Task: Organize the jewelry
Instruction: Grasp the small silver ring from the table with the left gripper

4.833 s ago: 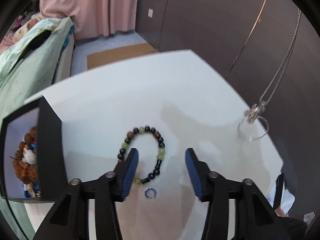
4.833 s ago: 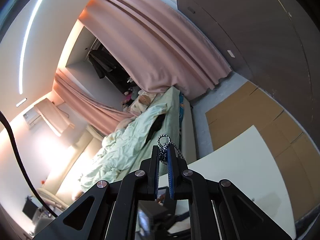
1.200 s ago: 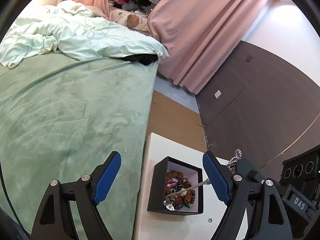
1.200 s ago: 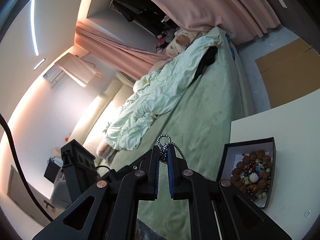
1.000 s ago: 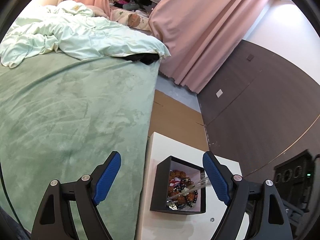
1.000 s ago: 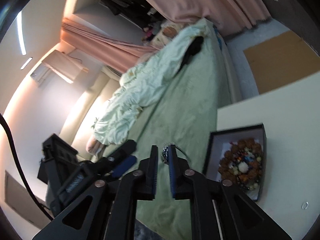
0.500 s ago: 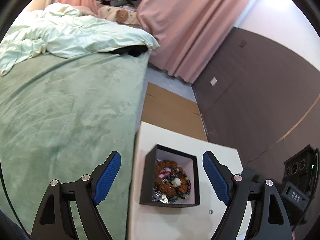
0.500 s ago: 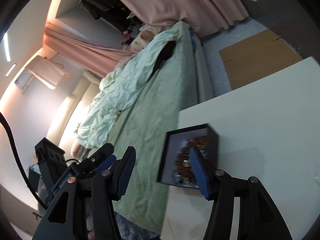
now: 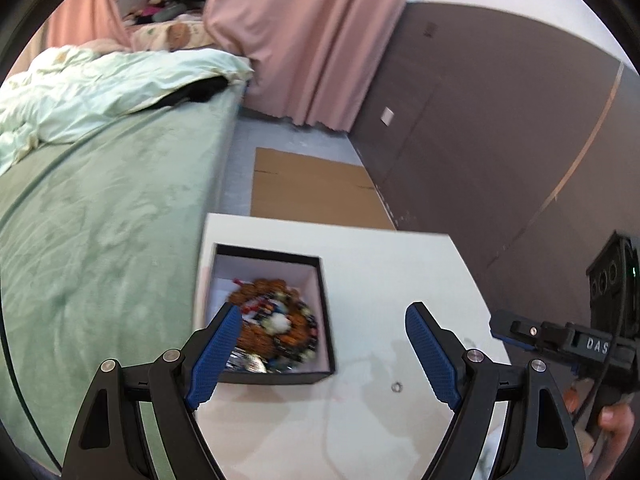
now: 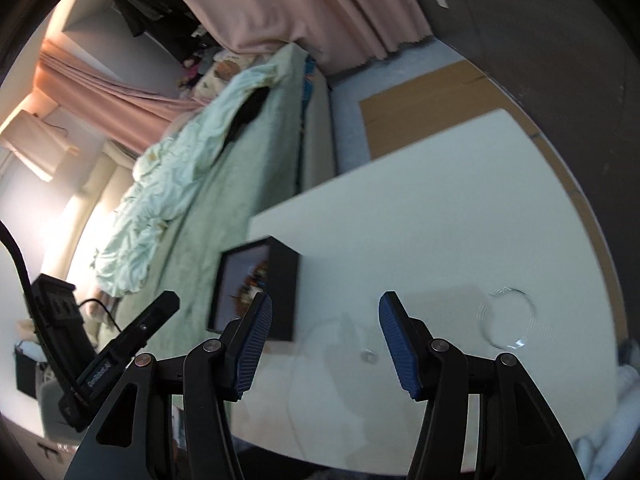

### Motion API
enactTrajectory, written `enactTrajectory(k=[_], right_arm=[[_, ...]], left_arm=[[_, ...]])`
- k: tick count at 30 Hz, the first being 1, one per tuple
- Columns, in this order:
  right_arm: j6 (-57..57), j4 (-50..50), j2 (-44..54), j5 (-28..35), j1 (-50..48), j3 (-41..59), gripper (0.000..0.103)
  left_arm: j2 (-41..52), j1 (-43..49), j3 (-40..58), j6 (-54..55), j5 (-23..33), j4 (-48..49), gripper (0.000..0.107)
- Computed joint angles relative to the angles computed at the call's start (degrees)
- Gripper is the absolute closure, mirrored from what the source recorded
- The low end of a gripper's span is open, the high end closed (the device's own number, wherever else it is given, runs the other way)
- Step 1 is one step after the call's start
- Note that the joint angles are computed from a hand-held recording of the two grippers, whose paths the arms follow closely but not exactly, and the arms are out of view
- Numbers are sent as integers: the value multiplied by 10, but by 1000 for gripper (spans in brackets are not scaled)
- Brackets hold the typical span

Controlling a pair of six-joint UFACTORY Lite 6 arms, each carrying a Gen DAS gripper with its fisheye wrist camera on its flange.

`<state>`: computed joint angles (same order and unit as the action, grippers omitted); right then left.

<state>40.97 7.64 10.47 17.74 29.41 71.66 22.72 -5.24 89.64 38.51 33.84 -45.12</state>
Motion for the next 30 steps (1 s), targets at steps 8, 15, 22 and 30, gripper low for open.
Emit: enactTrajectory(k=[8,15,22,30], right_arm=[[-36,5,-23,45,-36,-50,46],[-19,-36,-20,87,-64,-78,46],[-78,10,-28,95,-93,-110,34],[-78,4,-63,95,-118,-155,28]], left_arm=[[-22,-81,-50,-60,-43,92,23],[-25,-129,-81,-74,-57,115,25],[4,-157,-77,-114,-57,156,44],[19,-188,-96,-129,-88,182,47]])
